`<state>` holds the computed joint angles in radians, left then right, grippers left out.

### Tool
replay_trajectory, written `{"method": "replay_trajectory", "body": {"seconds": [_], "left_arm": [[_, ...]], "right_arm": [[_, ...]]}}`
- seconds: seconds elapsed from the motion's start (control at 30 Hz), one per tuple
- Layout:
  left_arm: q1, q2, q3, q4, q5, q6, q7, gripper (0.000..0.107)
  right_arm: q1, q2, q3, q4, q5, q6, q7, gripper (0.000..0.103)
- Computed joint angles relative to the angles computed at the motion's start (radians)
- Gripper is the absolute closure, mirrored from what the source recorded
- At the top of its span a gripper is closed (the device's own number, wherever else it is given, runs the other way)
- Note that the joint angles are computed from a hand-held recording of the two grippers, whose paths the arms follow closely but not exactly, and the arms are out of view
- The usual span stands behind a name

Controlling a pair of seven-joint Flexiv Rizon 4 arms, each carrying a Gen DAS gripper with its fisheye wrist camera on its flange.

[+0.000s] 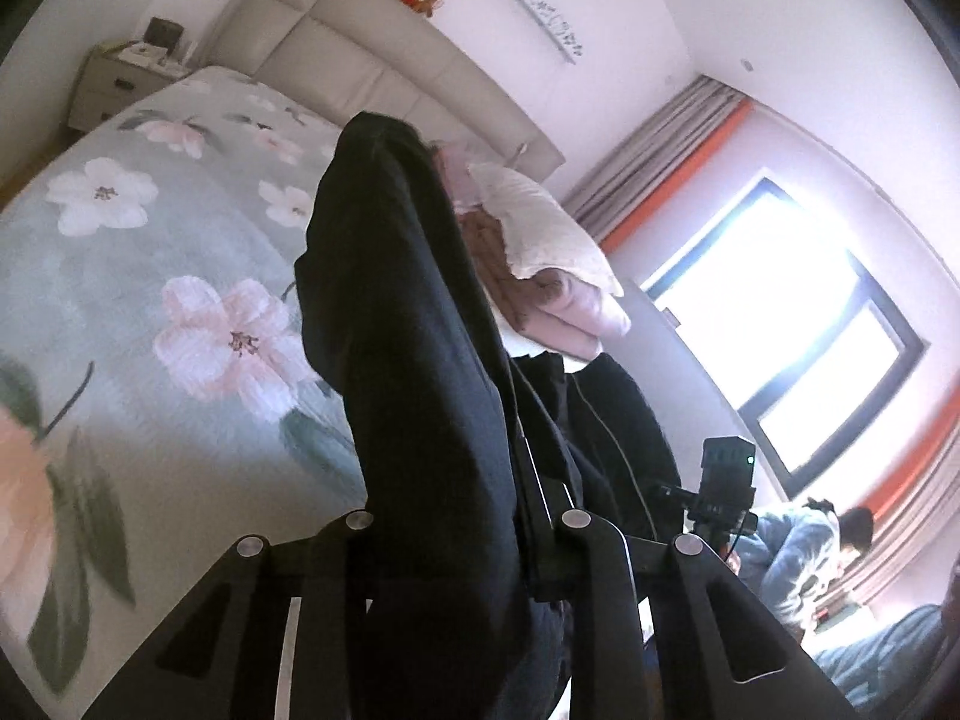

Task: Fold large clothes

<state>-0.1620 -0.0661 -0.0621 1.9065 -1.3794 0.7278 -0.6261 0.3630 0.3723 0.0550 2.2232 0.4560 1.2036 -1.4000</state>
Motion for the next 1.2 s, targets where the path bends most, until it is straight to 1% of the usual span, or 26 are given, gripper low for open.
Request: {"method": "replay_trajectory", "body": {"seconds": [0.1, 0.13, 0.17, 0.2, 0.27, 0.3, 0.33, 0.37, 0.4, 0.43, 0.47, 0.5, 0.53, 0.57, 0.6, 0.63, 0.67, 0.73, 0.8, 0.9, 1.0, 1.03, 1.07, 1.13, 1.17, 1.2], "left_arm": [[0.0, 0.06, 0.024, 0.072, -0.003, -0.028, 0.009, 0.081], [-0.002, 0.075, 0.032, 0.099, -0.007, -0.028, 0.01, 0.083], [-0.001, 0.081, 0.041, 0.125, -0.049, -0.057, 0.027, 0.089], [0.003, 0.076, 0.048, 0.143, -0.081, -0.085, 0.024, 0.089], [0.007, 0.066, 0.052, 0.178, -0.078, -0.073, 0.004, 0.088], [0.01, 0.049, 0.049, 0.191, -0.03, -0.028, -0.031, 0.088], [0.014, 0.022, 0.048, 0.204, 0.021, 0.023, -0.1, 0.088], [0.025, -0.005, 0.049, 0.211, 0.044, 0.024, -0.15, 0.088], [0.042, -0.038, 0.052, 0.221, 0.049, 0.007, -0.198, 0.088], [0.054, -0.055, 0.048, 0.229, 0.03, -0.005, -0.209, 0.081], [0.066, -0.073, 0.044, 0.239, 0.003, -0.02, -0.218, 0.066], [0.073, -0.081, 0.042, 0.244, 0.005, -0.017, -0.244, 0.057], [0.078, -0.086, 0.042, 0.245, 0.02, -0.007, -0.285, 0.05], [0.086, -0.082, 0.041, 0.243, 0.024, -0.009, -0.298, 0.05], [0.085, -0.068, 0.042, 0.242, 0.045, 0.02, -0.305, 0.05], [0.079, -0.046, 0.044, 0.244, 0.079, 0.072, -0.309, 0.051], [0.072, -0.018, 0.049, 0.244, 0.145, 0.137, -0.329, 0.052], [0.066, 0.037, 0.055, 0.237, 0.256, 0.208, -0.344, 0.052], [0.054, 0.081, 0.052, 0.217, 0.34, 0.23, -0.342, 0.051], [0.028, 0.105, 0.037, 0.191, 0.529, 0.256, -0.43, 0.051], [-0.006, 0.128, 0.032, 0.217, 0.627, 0.274, -0.442, 0.051], [-0.016, 0.132, 0.028, 0.234, 0.675, 0.3, -0.467, 0.051], [-0.018, 0.125, 0.027, 0.238, 0.724, 0.291, -0.504, 0.051], [0.001, 0.066, 0.03, 0.203, 0.821, 0.182, -0.617, 0.051], [0.003, 0.037, 0.029, 0.206, 0.81, 0.179, -0.633, 0.05], [-0.002, 0.03, 0.026, 0.23, 0.773, 0.209, -0.633, 0.05]], "right_arm": [[-0.029, 0.036, 0.055, 0.027, -0.05, -0.021, 0.082, 0.063], [-0.034, 0.05, 0.063, 0.039, -0.064, -0.041, 0.107, 0.063], [-0.037, 0.064, 0.068, 0.056, -0.07, -0.057, 0.13, 0.063], [-0.041, 0.056, 0.071, 0.072, -0.072, -0.061, 0.161, 0.063], [-0.061, 0.026, 0.079, 0.094, -0.095, -0.072, 0.228, 0.063], [-0.079, 0.012, 0.091, 0.111, -0.112, -0.071, 0.274, 0.061], [-0.113, -0.005, 0.113, 0.135, -0.151, -0.069, 0.339, 0.058], [-0.139, -0.018, 0.123, 0.166, -0.191, -0.068, 0.406, 0.057], [-0.138, -0.02, 0.11, 0.183, -0.166, -0.065, 0.426, 0.052], [-0.127, -0.022, 0.085, 0.203, -0.121, -0.056, 0.445, 0.051], [-0.115, -0.023, 0.058, 0.224, -0.061, -0.036, 0.456, 0.045], [-0.108, -0.017, 0.039, 0.245, -0.013, -0.009, 0.462, 0.035], [-0.119, -0.004, 0.045, 0.262, -0.012, 0.003, 0.486, 0.032], [-0.141, 0.017, 0.056, 0.277, -0.031, 0.001, 0.521, 0.032], [-0.168, 0.042, 0.075, 0.287, -0.075, -0.021, 0.561, 0.032], [-0.221, 0.077, 0.117, 0.289, -0.17, -0.071, 0.622, 0.031], [-0.266, 0.109, 0.154, 0.28, -0.272, -0.132, 0.675, 0.03], [-0.308, 0.159, 0.212, 0.241, -0.449, -0.25, 0.729, 0.03], [-0.301, 0.165, 0.244, 0.189, -0.571, -0.305, 0.742, 0.03], [-0.262, 0.127, 0.306, 0.118, -0.692, -0.347, 0.812, 0.03], [-0.186, 0.011, 0.327, 0.056, -0.736, -0.319, 0.865, 0.03], [-0.174, -0.027, 0.327, 0.059, -0.764, -0.294, 0.88, 0.03], [-0.157, -0.058, 0.329, 0.059, -0.783, -0.291, 0.899, 0.03], [-0.106, -0.127, 0.321, 0.04, -0.739, -0.324, 0.902, 0.03], [-0.067, -0.174, 0.298, 0.033, -0.697, -0.328, 0.893, 0.029], [-0.055, -0.206, 0.288, 0.042, -0.72, -0.306, 0.92, 0.026]]}}
